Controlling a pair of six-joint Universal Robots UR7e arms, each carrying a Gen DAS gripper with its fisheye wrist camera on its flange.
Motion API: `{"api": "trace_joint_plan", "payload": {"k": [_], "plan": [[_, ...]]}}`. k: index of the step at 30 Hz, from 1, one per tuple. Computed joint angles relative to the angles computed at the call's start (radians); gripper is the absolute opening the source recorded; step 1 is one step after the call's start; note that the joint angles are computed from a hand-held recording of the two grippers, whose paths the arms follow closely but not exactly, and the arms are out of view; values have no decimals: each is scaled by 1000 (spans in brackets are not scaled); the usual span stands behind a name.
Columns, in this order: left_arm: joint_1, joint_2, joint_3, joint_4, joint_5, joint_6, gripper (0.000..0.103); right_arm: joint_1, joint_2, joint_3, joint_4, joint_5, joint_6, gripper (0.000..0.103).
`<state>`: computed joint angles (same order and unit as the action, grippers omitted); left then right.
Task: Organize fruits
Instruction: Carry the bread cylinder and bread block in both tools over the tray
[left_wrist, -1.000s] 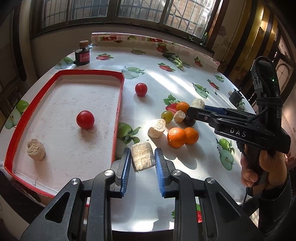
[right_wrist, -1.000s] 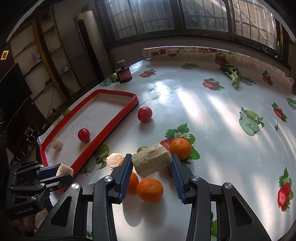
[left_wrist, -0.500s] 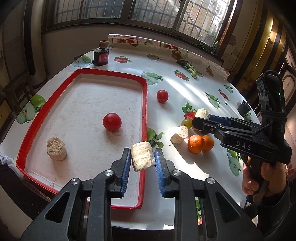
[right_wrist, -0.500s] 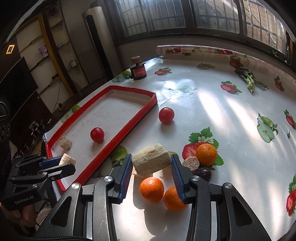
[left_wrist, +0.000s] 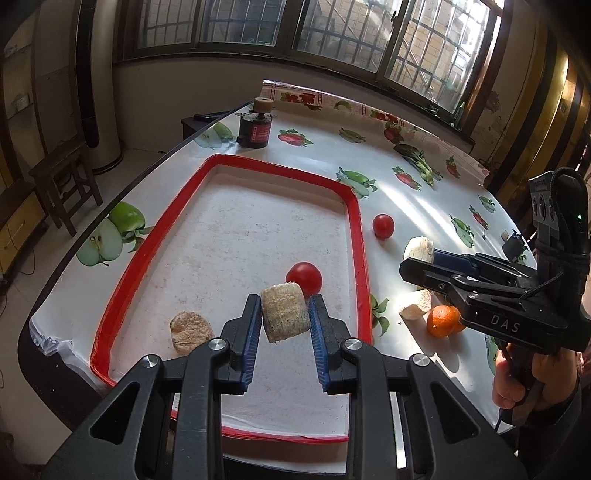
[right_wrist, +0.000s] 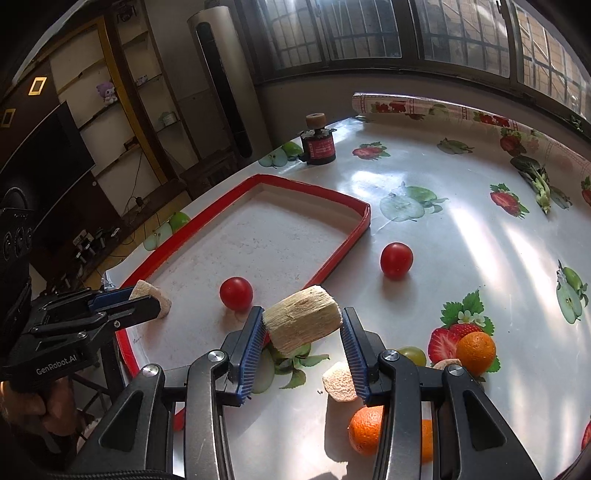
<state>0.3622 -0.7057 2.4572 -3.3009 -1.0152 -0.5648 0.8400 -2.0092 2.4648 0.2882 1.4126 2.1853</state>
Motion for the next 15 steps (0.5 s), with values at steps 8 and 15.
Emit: {"api": "trace_joint_plan", "payload": {"k": [8, 15], "plan": [[63, 3, -39, 11, 23, 53, 23, 203, 167, -60, -83, 136, 116, 42], [113, 14, -71, 22, 38, 83, 23, 287, 282, -115, -119, 202, 169, 42]]}}
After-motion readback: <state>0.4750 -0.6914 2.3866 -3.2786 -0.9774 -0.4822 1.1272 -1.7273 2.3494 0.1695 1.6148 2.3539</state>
